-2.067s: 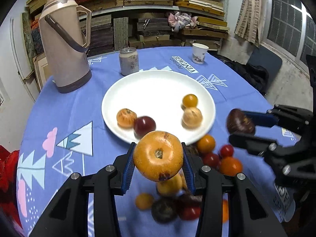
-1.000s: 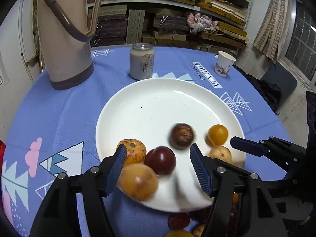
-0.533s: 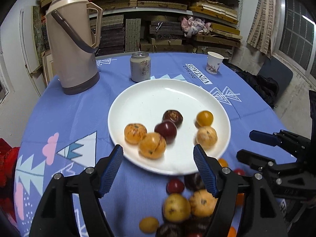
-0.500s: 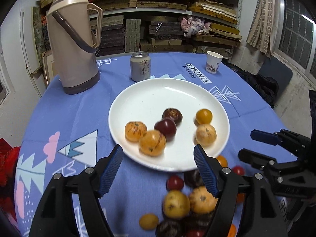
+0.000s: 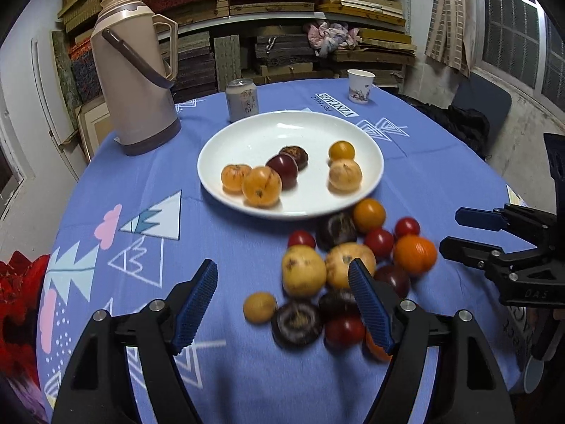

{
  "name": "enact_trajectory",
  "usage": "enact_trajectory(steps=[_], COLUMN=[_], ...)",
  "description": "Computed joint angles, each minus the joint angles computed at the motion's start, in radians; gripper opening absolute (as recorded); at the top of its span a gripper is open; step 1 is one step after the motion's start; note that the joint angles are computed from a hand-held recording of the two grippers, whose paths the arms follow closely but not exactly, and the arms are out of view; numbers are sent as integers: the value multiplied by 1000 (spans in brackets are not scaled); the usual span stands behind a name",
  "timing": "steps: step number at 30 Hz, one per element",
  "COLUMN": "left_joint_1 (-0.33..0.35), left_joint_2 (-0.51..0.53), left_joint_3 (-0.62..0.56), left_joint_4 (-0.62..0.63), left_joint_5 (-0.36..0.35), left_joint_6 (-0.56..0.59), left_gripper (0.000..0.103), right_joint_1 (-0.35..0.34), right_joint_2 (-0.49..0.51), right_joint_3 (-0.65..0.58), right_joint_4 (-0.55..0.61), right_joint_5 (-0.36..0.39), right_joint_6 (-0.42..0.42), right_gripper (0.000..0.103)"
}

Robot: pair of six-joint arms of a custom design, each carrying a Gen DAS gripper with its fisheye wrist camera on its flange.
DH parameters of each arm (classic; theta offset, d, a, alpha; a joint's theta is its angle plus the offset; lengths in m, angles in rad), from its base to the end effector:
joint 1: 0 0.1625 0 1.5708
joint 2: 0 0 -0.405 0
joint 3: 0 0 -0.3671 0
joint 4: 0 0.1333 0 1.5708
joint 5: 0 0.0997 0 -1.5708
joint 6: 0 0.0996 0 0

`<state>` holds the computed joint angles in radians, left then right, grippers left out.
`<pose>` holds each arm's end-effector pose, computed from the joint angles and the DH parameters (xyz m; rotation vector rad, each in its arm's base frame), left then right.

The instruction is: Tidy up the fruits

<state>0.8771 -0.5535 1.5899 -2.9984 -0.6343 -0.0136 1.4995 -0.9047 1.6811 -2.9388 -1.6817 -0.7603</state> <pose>-0.2490 -0.6334 0.0429 0.5407 2.2078 -0.8165 0.0757 -0.6572 0.1971 0.8752 -2.5753 0.6972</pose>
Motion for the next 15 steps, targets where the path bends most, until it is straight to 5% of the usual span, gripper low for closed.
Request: enact_trajectory(steps=[15], left_joint_1=[3], left_joint_2=[-38], left_joint_3=[116], left_joint_4=[-6], left_joint_5=[-38], left_joint_6=[-138], left_gripper=[77], right_joint_1=[-19], right_joint_2=[-9], right_joint_3=[46], right_joint_4=[18], right_joint_5=[-36], right_joint_6=[21], right_gripper=[62])
